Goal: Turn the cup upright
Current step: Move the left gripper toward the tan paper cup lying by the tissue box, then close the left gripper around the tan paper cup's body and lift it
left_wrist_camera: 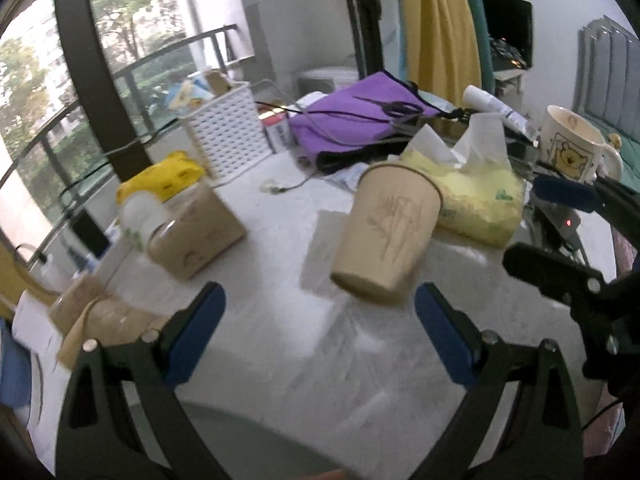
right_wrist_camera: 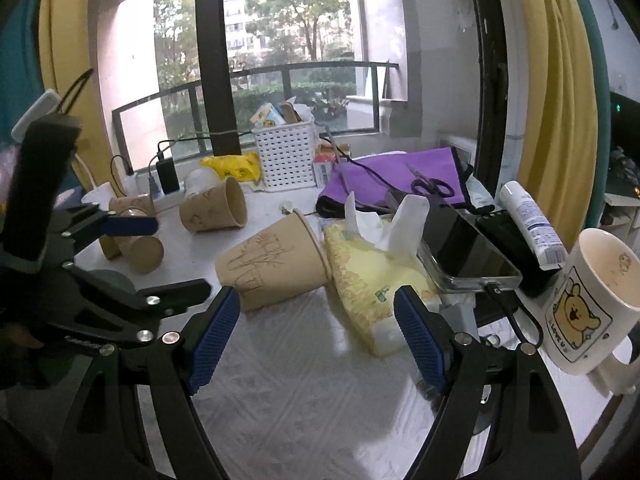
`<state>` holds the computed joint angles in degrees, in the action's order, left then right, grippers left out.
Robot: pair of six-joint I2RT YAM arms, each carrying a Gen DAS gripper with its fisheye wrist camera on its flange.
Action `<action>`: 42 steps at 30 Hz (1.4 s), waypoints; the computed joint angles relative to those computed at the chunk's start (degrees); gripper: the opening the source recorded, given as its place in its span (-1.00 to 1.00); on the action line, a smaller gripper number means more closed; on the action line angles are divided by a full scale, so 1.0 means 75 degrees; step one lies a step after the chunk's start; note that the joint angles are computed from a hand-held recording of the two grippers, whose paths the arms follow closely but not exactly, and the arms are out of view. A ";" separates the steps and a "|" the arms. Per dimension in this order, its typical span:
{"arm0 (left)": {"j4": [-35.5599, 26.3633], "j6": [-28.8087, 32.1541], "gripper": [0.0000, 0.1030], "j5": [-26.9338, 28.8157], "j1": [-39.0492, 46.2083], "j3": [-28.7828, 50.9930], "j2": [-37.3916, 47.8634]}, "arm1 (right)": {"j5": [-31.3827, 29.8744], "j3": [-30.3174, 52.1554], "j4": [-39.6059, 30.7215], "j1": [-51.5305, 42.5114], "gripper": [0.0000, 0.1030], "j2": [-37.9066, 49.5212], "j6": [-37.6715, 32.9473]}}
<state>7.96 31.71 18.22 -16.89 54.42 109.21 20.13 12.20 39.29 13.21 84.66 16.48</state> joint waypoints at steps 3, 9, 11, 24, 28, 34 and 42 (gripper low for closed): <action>-0.0465 0.0165 0.87 0.0208 -0.0113 0.0572 0.0389 | -0.0226 0.0072 -0.0047 -0.0226 0.59 0.0035 -0.0030; -0.0956 0.0421 0.78 0.0385 -0.0326 0.1274 0.1010 | -0.0334 0.0185 -0.0286 -0.0469 0.59 0.0053 -0.0049; -0.1143 0.0557 0.50 0.0332 -0.0443 0.1524 0.1251 | -0.0294 0.0203 -0.0380 -0.0516 0.59 0.0003 -0.0050; -0.1105 0.0601 0.17 0.0728 -0.0155 0.1272 0.1048 | -0.0043 0.0302 -0.0733 -0.0337 0.59 -0.0215 0.0037; -0.0955 0.0597 0.17 0.0837 0.0165 0.0755 0.0499 | 0.0235 0.0329 -0.1035 0.0084 0.59 -0.0549 0.0157; -0.0853 0.0701 0.17 0.1078 0.0912 -0.0109 -0.0507 | 0.0760 0.0494 -0.1304 0.0995 0.59 -0.0782 0.0381; -0.0854 0.1070 0.17 0.1744 0.2349 -0.1172 -0.1813 | 0.1675 0.0978 -0.1792 0.2541 0.59 -0.0796 0.0782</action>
